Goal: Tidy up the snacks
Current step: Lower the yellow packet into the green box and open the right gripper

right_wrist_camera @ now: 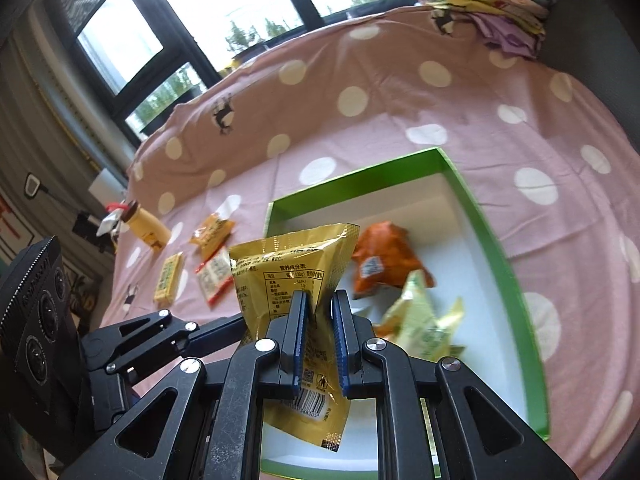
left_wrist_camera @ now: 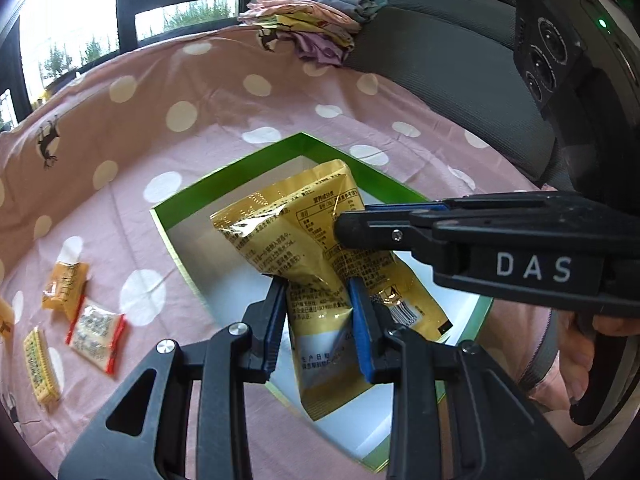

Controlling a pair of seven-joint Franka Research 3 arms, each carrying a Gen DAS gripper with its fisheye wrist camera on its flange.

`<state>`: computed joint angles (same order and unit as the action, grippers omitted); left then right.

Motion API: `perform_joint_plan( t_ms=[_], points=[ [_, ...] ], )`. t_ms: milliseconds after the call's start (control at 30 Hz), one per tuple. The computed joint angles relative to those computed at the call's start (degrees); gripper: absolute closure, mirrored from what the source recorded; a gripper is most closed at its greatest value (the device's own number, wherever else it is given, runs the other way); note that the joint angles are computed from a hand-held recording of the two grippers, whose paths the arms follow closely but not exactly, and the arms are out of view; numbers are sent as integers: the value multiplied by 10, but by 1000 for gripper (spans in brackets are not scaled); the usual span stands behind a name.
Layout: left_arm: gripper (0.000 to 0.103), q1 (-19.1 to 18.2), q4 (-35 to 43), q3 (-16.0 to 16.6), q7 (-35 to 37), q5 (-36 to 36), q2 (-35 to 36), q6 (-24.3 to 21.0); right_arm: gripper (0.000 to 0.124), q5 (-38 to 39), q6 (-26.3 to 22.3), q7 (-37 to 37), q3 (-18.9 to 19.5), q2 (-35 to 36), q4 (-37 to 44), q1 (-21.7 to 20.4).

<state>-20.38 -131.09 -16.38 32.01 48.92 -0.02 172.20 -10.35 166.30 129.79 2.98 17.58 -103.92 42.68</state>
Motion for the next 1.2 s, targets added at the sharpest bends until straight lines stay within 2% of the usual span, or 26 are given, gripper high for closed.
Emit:
perform_joint_plan(
  t_ms=[133,233,567,667,833,900,967,1033,1200],
  points=[
    [72,-15,39,1,-8,21,37,-22,109,-37,-20,44,-26,-7,-11,11],
    [72,-31,58,7,-23,40,54,-44,109,-50,-35,59,-24,-6,-12,3],
    [71,-48,73,25,-31,30,78,-46,109,-78,-63,89,-17,1,-5,-9],
    [68,-47,69,28,-32,28,78,-33,109,-52,-49,69,0,4,-6,-24],
    [66,-54,70,34,-59,60,74,-44,109,-77,-62,82,-14,10,9,-6],
    [58,-52,69,33,-72,68,70,-51,109,-75,-69,86,-12,11,13,-5],
    [31,-51,66,34,-90,85,65,-59,109,-80,-76,93,-15,14,20,-2],
    [20,-51,62,38,-136,133,57,-66,109,-81,-78,96,-14,17,24,-2],
    [20,-25,36,30,-165,133,35,-56,109,-74,-87,92,-9,22,31,-4]
  ],
)
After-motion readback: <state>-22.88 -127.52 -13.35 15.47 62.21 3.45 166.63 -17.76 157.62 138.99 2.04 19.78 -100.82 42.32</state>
